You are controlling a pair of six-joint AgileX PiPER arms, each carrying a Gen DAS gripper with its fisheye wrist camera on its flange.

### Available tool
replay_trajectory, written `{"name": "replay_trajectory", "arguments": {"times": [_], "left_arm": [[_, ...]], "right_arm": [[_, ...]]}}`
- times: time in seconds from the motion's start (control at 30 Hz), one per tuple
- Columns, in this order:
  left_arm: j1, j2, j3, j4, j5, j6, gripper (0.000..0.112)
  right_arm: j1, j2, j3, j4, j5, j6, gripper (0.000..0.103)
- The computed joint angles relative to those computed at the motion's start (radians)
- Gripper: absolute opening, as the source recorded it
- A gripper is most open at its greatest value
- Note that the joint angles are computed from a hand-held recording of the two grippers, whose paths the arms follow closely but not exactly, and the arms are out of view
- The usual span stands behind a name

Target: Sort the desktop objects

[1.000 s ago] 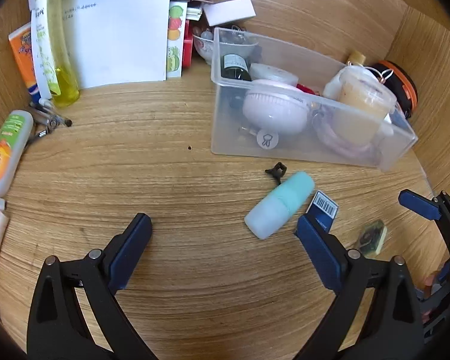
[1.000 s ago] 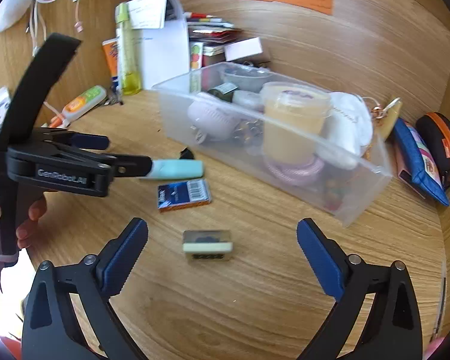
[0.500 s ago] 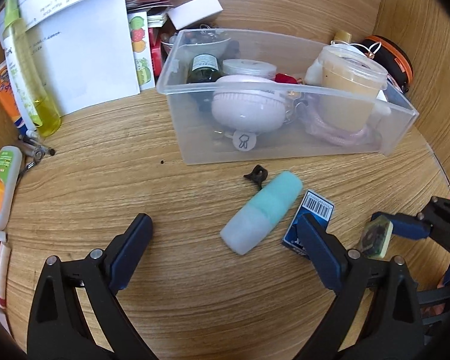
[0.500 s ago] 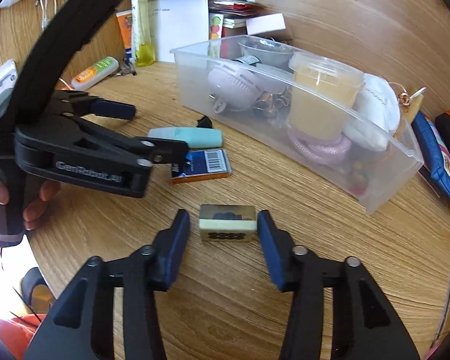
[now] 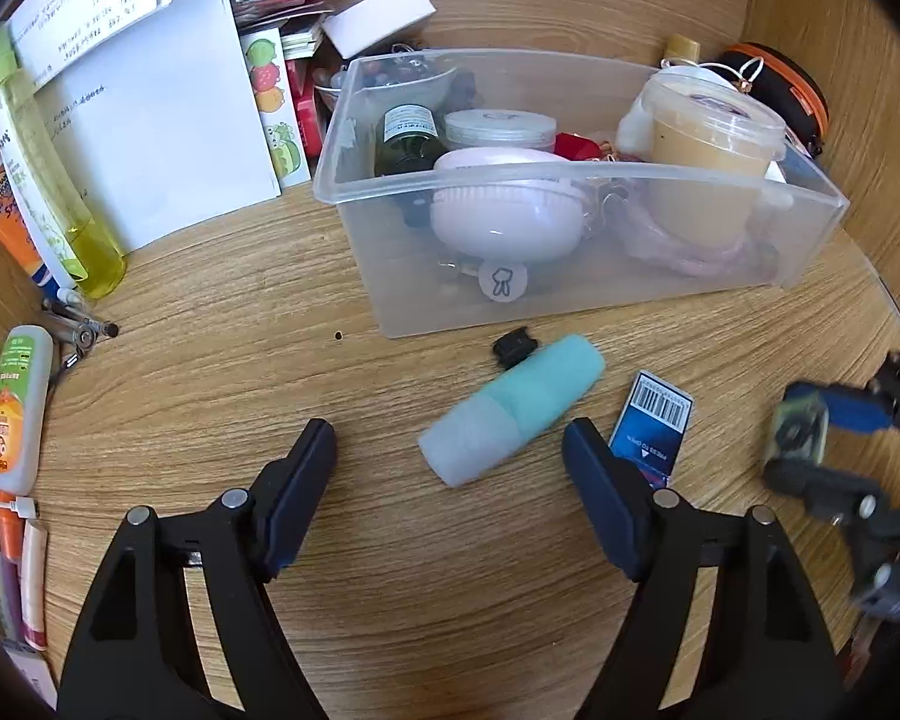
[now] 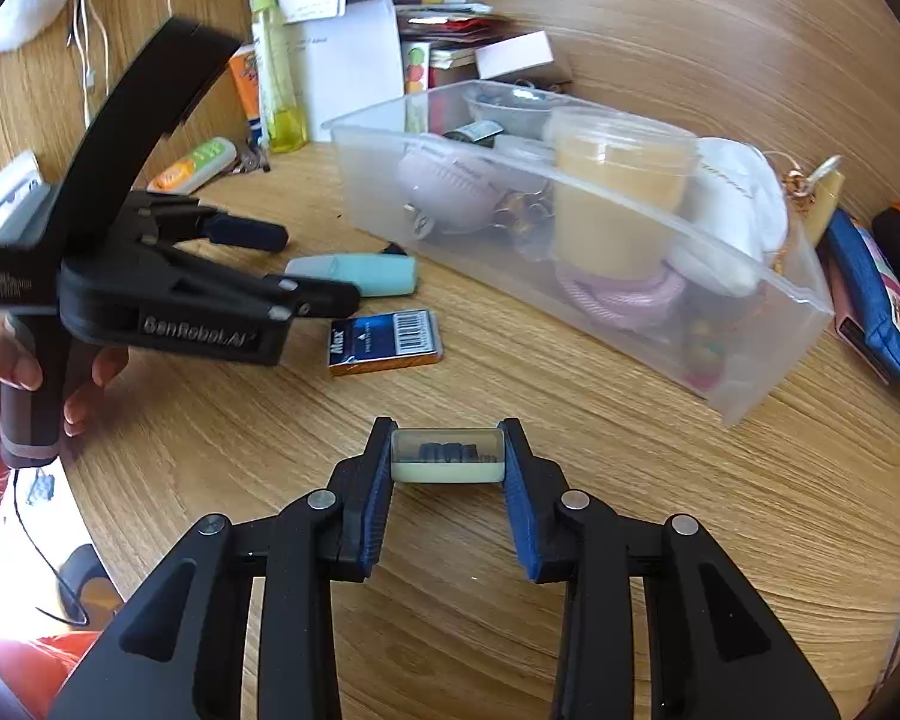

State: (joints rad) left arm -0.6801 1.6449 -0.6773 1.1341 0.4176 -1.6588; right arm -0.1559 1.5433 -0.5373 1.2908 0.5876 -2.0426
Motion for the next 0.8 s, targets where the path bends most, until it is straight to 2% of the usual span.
{"name": "replay_trajectory", "arguments": {"times": [0.1, 0.23, 0.47, 0.57, 0.8], "left_arm": [[-0.011, 0.016, -0.015, 0.03, 0.012, -0.03, 0.077], [-0.011, 0.03, -0.035, 0.052, -0.013, -0.031, 0.061], [-0.029, 0.051, -0.059, 0.107, -0.006, -0.081, 0.042], [-0.034, 0.051, -0.066, 0.089, -0.008, -0.058, 0.027], [-0.086, 0.043, -0.055, 0.097, 0.021, -0.108, 0.024]], "right_arm": [[-0.028, 0.006, -0.023, -0.016, 0.031, 0.019, 0.031], [-0.044, 0.014, -0.044, -0.029, 0.048, 0.039, 0.031], [-0.061, 0.027, -0.064, -0.057, 0.062, 0.065, 0.031], [-0.072, 0.031, -0.074, -0.067, 0.078, 0.081, 0.031], [-0.082, 0.049, -0.1, -0.095, 0.118, 0.126, 0.031]]}}
